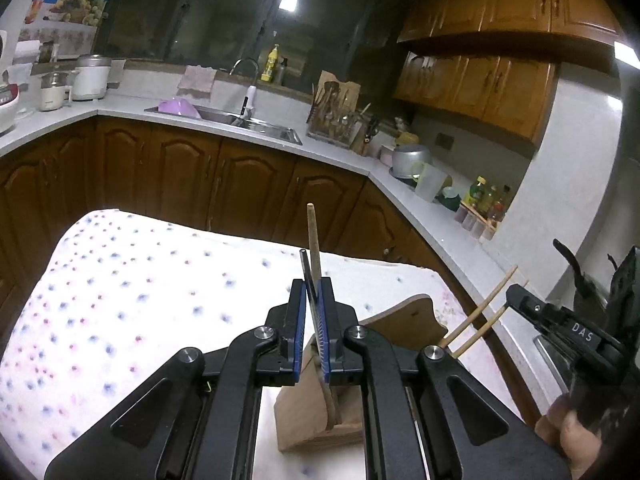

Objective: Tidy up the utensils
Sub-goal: 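Lower the chopsticks into the holder and open both tools, then move both open tools back above the remaining utensils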

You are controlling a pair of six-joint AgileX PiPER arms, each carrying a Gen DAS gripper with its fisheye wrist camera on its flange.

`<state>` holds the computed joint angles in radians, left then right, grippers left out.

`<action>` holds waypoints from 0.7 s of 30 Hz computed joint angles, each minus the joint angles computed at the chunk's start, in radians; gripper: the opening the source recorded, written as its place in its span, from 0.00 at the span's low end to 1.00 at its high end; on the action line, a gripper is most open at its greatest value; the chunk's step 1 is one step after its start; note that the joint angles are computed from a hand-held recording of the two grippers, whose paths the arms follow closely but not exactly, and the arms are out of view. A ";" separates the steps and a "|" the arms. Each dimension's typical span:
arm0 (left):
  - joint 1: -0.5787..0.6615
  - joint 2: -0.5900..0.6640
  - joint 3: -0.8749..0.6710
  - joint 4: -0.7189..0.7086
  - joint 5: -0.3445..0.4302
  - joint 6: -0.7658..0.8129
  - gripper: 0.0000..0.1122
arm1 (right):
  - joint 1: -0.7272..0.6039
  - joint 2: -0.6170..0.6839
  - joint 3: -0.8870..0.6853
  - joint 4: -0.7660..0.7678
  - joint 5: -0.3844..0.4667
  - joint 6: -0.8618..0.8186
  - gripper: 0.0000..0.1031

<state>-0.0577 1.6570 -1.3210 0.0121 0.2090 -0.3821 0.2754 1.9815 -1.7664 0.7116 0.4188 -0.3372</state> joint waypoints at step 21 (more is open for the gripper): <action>0.033 -0.228 0.255 -0.028 0.020 -0.017 0.77 | -0.042 -0.154 0.259 0.320 0.003 -0.283 0.95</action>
<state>-0.0244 1.4286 -1.0657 -0.0162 0.2292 -0.3988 0.2336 1.8278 -1.5078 1.0316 0.4215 -0.6198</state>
